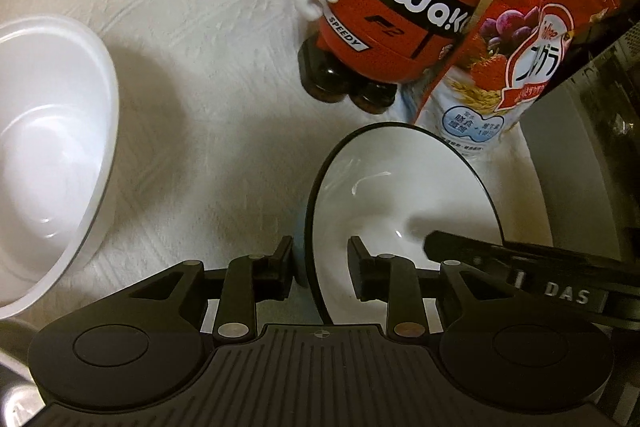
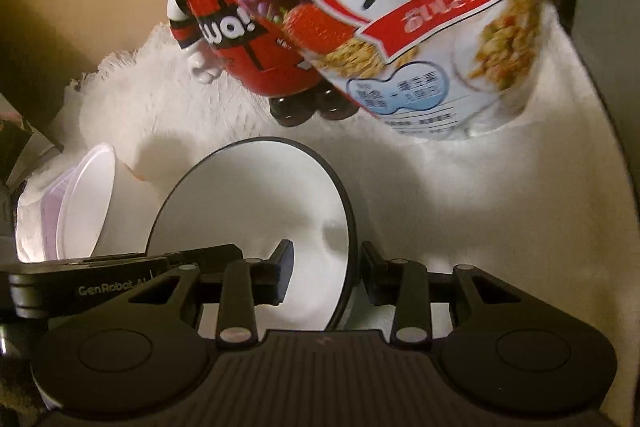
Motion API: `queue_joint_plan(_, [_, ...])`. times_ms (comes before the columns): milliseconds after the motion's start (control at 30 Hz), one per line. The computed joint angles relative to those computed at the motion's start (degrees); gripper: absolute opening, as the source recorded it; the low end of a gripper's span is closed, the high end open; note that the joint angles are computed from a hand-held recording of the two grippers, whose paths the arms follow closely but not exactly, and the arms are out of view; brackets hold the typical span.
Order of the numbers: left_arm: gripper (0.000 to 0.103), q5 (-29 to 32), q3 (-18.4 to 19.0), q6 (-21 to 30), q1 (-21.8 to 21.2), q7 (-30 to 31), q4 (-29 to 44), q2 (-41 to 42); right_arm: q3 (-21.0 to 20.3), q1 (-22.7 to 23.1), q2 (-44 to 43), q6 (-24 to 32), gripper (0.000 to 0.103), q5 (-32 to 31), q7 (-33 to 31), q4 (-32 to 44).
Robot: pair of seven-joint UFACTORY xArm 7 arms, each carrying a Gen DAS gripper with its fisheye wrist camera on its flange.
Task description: Organize plates and bowls
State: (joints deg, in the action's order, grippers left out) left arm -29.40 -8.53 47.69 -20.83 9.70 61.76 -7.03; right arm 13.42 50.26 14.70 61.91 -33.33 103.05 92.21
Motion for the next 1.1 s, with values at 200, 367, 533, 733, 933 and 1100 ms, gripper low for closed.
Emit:
queue_joint_plan(200, [0.028, -0.3, 0.35, 0.3, 0.6, -0.37, 0.56, 0.91, 0.3, -0.37, -1.35, 1.7, 0.036, 0.34, 1.95, -1.56])
queue_joint_plan(367, [0.028, -1.48, 0.48, 0.98, 0.85, 1.08, 0.97, 1.67, 0.69, -1.0, -2.3, -0.29, 0.036, 0.06, 4.62, -3.57])
queue_joint_plan(533, [0.03, -1.31, -0.16, 1.66, 0.83, 1.8, 2.27, 3.33, 0.59, -2.96, -0.78, -6.13, 0.036, 3.65, 4.0, -4.54])
queue_joint_plan(733, [0.035, -0.82, -0.67, 0.46, 0.74, 1.63, 2.5, 3.63, -0.19, -1.95, 1.96, -4.56, 0.038, 4.56, 0.77, -0.6])
queue_joint_plan(933, [0.037, 0.07, -0.8, -1.0, 0.12, 3.99, 2.02, 1.46, -0.91, 0.34, 2.63, -0.86, 0.038, 2.53, 0.4, 2.6])
queue_joint_plan(1100, [0.037, -0.67, -0.48, -1.89, -0.48, 4.79, 1.42, -0.41, -1.74, 3.24, 3.83, 5.83, 0.038, -1.25, -1.42, 7.83])
